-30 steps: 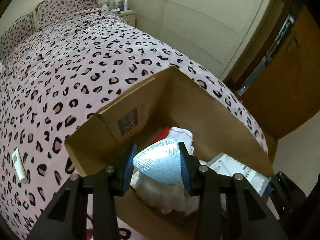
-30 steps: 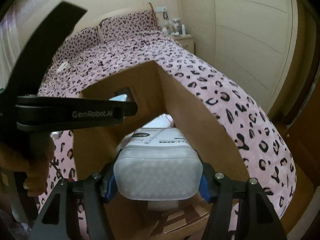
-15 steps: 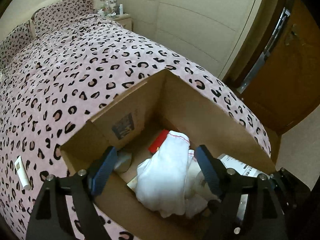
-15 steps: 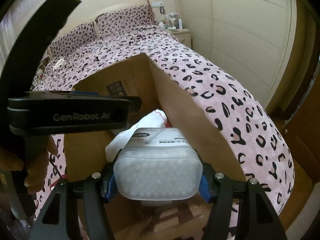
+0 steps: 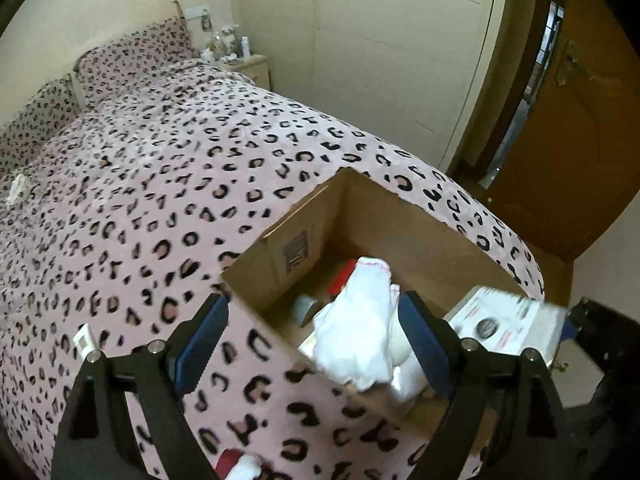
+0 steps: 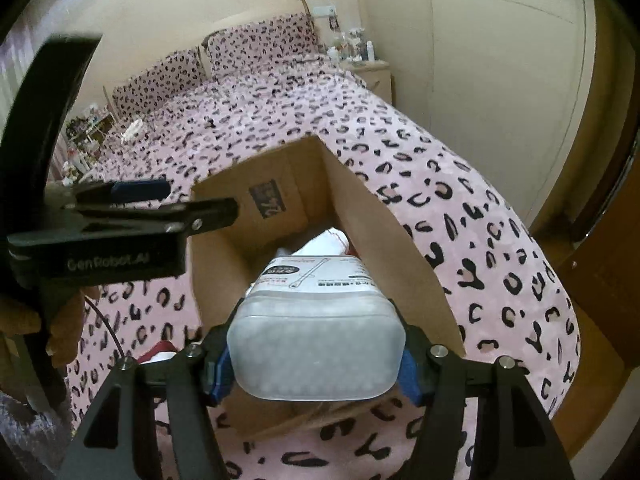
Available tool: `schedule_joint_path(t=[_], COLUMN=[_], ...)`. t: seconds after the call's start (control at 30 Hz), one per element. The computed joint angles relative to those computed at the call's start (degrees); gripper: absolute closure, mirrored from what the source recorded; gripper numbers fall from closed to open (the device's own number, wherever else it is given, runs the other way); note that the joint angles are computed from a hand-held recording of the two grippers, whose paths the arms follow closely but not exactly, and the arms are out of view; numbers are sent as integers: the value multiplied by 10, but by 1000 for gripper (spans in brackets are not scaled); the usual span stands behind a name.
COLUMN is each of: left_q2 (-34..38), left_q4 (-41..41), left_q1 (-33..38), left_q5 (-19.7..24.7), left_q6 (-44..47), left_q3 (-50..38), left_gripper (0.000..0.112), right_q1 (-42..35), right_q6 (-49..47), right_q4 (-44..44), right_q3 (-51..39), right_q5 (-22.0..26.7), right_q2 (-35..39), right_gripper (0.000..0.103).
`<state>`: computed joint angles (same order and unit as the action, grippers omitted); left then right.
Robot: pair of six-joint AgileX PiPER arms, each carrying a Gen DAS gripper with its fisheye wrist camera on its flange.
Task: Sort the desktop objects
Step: 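Lower into the box and open the left tool while the right tool releases the tub, then withdraw both open tools from the box back over the bed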
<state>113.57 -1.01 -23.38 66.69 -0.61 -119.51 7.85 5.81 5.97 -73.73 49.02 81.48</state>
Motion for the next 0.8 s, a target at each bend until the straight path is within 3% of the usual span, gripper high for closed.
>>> schedule_joint_path(t=[0.23,0.33,0.5,0.8], left_q2=[-186,-246,-291,-287], left_q4=[5,-15,-29,-23], left_q1=[30,50,60,47], left_q5=[-98,-118,-128,-122], left_q6=[-23,-22,-20,-26], left_q3=[255,336,394,386], left_gripper=[17,17,17,17], right_q1=[34,59,73,48], right_q6=[54,74,89,83], right_q4=[-42,-55,-68,-48], right_q3=[33,57,51,18], right_q5=[2,-11,-26,-21], right_q2=[-71,-91,-57,28], right_gripper=[39,39,39,39])
